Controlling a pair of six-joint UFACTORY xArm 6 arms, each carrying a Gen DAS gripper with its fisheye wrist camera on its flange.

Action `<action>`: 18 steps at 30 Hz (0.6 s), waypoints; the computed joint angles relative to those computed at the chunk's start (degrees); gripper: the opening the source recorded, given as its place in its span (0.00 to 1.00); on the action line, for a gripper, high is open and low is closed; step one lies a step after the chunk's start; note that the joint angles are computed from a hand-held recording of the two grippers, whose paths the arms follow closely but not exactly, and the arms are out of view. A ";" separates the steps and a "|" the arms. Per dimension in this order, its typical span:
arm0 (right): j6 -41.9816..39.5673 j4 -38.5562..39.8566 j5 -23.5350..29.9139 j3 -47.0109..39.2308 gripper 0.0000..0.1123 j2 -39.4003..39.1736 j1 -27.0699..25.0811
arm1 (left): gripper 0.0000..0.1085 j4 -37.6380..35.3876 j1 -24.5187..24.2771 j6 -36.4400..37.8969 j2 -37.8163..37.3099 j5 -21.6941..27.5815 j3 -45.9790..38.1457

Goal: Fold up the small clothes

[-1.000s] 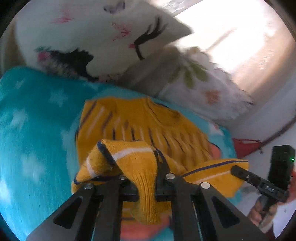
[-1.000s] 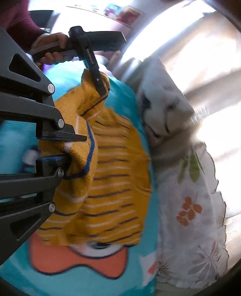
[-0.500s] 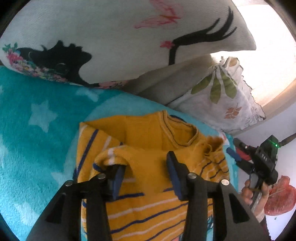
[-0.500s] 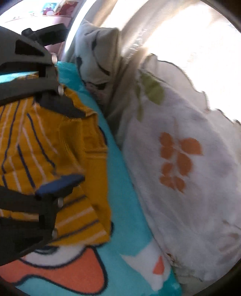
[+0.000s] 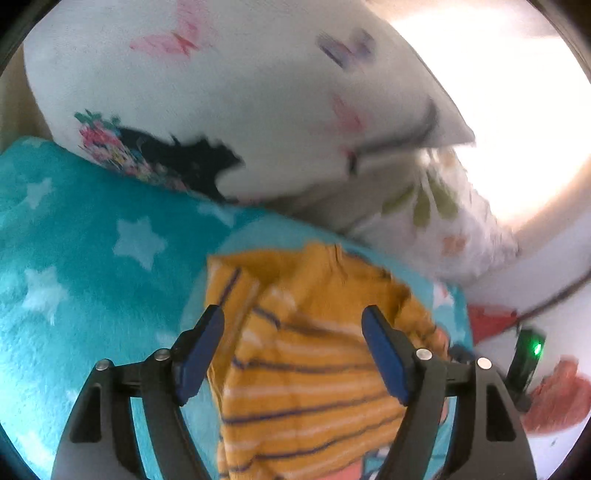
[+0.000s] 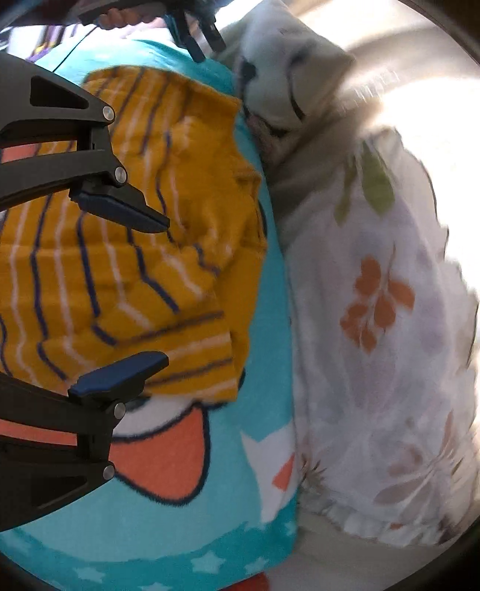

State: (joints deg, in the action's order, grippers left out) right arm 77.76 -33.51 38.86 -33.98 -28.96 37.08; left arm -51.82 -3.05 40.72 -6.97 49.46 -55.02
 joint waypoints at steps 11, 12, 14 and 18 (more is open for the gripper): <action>-12.55 4.57 -6.39 -14.50 0.62 23.61 -6.79 | 0.69 14.06 -4.68 -16.44 15.93 -8.07 -10.15; -10.35 2.97 -4.09 -15.36 0.60 24.33 -8.21 | 0.69 11.71 -3.70 -15.41 16.00 -6.92 -10.69; -6.21 1.40 -2.80 -14.35 0.61 22.90 -11.46 | 0.69 7.21 -1.76 -11.78 14.58 -5.00 -10.48; 0.84 -1.68 -2.09 -7.27 0.62 12.26 -14.55 | 0.70 4.16 1.97 -7.51 10.09 -2.52 -7.89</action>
State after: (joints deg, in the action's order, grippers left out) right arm 78.60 -35.20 36.77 -41.25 -16.70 22.54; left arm -47.66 -1.08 33.21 3.12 46.93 -62.91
